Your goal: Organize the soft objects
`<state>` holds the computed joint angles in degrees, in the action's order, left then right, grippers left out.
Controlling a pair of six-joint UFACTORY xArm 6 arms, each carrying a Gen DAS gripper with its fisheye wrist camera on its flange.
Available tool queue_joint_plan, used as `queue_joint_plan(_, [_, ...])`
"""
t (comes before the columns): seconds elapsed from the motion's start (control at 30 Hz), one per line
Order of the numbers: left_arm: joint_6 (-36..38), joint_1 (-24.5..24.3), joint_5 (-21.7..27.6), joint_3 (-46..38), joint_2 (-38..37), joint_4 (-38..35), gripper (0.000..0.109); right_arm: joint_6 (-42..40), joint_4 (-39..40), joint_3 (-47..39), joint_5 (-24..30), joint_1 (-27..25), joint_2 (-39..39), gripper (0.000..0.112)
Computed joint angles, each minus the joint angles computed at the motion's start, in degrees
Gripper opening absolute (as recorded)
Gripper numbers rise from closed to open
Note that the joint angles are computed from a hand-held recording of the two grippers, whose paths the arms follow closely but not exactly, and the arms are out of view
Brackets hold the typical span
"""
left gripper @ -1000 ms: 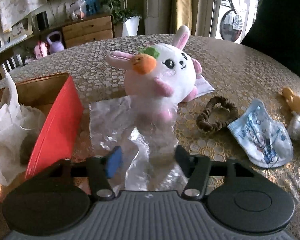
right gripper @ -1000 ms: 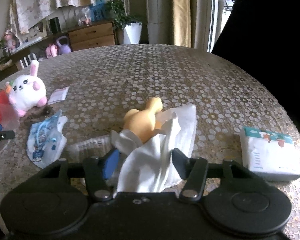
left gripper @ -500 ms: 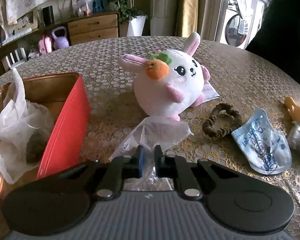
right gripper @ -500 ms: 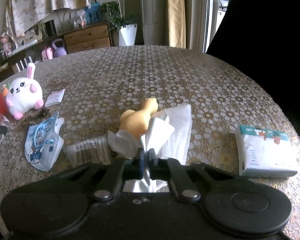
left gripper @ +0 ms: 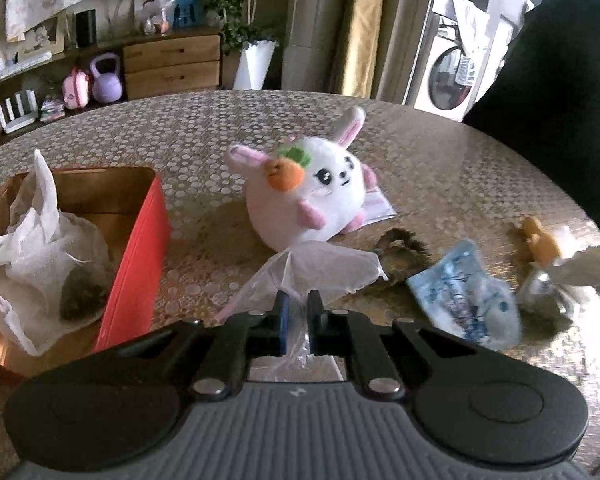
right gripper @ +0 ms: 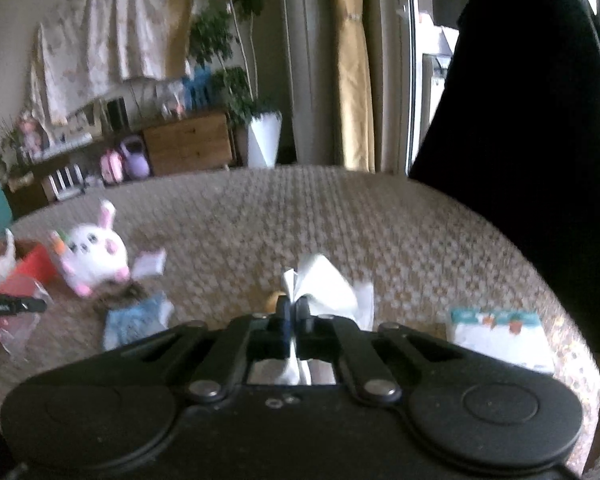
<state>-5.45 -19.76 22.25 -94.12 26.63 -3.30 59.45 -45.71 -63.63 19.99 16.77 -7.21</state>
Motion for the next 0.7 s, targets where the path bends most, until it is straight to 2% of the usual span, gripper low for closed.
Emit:
queue_joint_plan(0.4, [7.5,0.2,4.5,0.9,-6.1,-8.3,0.009,-2.0,0.1,-2.2,-1.2,2.3,-4.6,0.001])
queue_joint_plan(0.53, [9.4,0.8,7.0,0.6,-8.0,-9.6,0.009,-7.3,5.7,-4.1,-3.1,3.6,-3.7,0.001])
queue_joint_plan(0.7, [9.7,1.7,9.8,0.5,-10.2,-9.6,0.009,-18.4,16.4,-8.6,-4.2,6.5,-0.6,0.001])
